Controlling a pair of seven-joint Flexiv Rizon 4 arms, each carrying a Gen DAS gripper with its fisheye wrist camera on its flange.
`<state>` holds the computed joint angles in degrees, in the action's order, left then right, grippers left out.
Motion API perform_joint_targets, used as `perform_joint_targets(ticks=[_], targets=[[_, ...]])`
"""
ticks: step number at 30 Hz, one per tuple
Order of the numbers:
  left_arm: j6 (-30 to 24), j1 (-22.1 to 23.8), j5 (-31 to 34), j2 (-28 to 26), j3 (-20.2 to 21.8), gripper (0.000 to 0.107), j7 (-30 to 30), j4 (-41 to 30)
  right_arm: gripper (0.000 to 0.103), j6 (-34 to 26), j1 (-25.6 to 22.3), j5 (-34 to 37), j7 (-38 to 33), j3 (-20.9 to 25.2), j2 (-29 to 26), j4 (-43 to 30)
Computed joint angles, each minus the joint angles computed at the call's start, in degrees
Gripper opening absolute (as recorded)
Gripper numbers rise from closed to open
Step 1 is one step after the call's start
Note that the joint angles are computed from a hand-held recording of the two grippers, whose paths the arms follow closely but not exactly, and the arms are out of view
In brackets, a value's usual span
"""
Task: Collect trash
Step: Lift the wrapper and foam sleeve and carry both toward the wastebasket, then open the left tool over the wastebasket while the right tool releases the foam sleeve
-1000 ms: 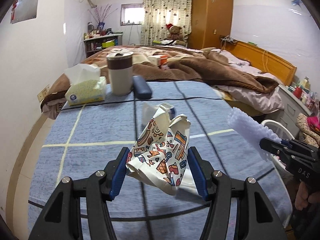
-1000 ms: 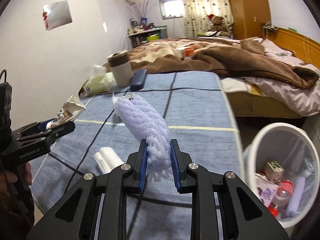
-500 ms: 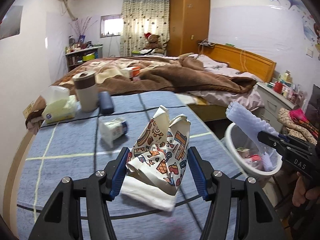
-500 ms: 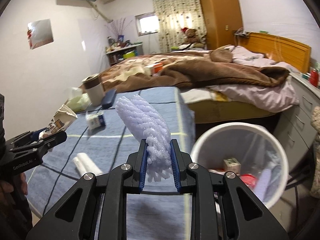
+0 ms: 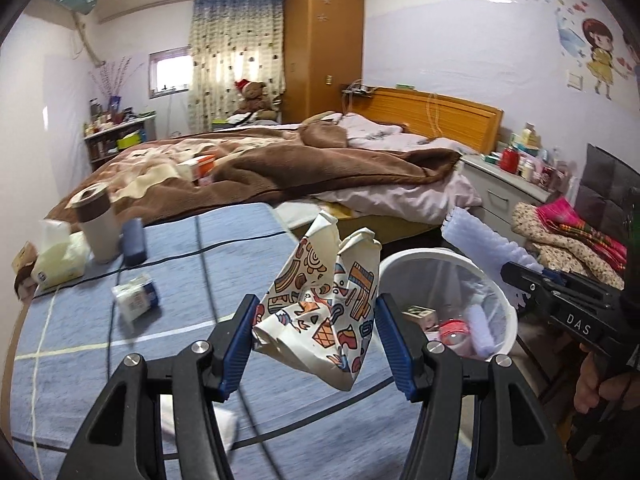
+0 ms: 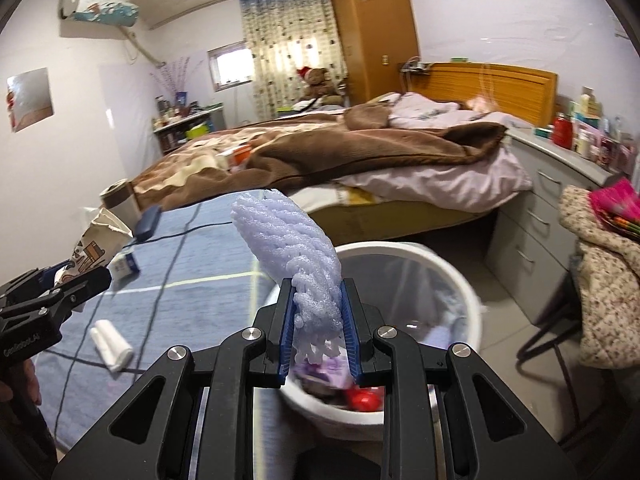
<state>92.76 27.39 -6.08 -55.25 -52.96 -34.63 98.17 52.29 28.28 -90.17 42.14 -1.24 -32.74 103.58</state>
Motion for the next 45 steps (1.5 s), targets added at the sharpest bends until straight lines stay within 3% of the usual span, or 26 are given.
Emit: perform_joint_targets(ticks=[9,25,29,31,33,41,45], targets=[[-2.12,-4.43,-1.02,0.22,0.75,0.061,1.59,-0.28,0.023,-4.36,-0.49,3.44,1.47,1.06,2.58,4.42],[-5.67,-12.7,-6.6,0.17,5.45,0.061,5.08,-2.12,0.023,-2.23,-2.22,9.61,-2.35,0.74,2.1,6.25],[-6.71,-15.01,-8.1,0.65,7.85,0.062,4.84,-3.25,0.024,1.75,-3.33,8.69,-3.4,0.06,1.46,6.2],[-7.06,-16.43,-8.83,0.78,9.24,0.064,4.86,-4.01,0.024,3.5,-3.99,8.87,-3.67,-0.02,1.24,6.31],[-7.1,-17.07,-9.46,0.79,9.82,0.073,5.3,-4.28,0.026,3.22,-3.85,10.29,-4.59,-0.03,1.21,6.49],[-6.93,-16.26,-11.39,0.54,8.62,0.077,5.95,-4.22,0.054,4.64,-3.64,7.92,-1.61,-0.64,1.85,7.37],[-5.94,-15.19,-11.43,0.63,7.78,0.077,6.02,-3.55,0.055,3.49,-3.54,7.62,-1.16,-0.4,2.12,7.19]])
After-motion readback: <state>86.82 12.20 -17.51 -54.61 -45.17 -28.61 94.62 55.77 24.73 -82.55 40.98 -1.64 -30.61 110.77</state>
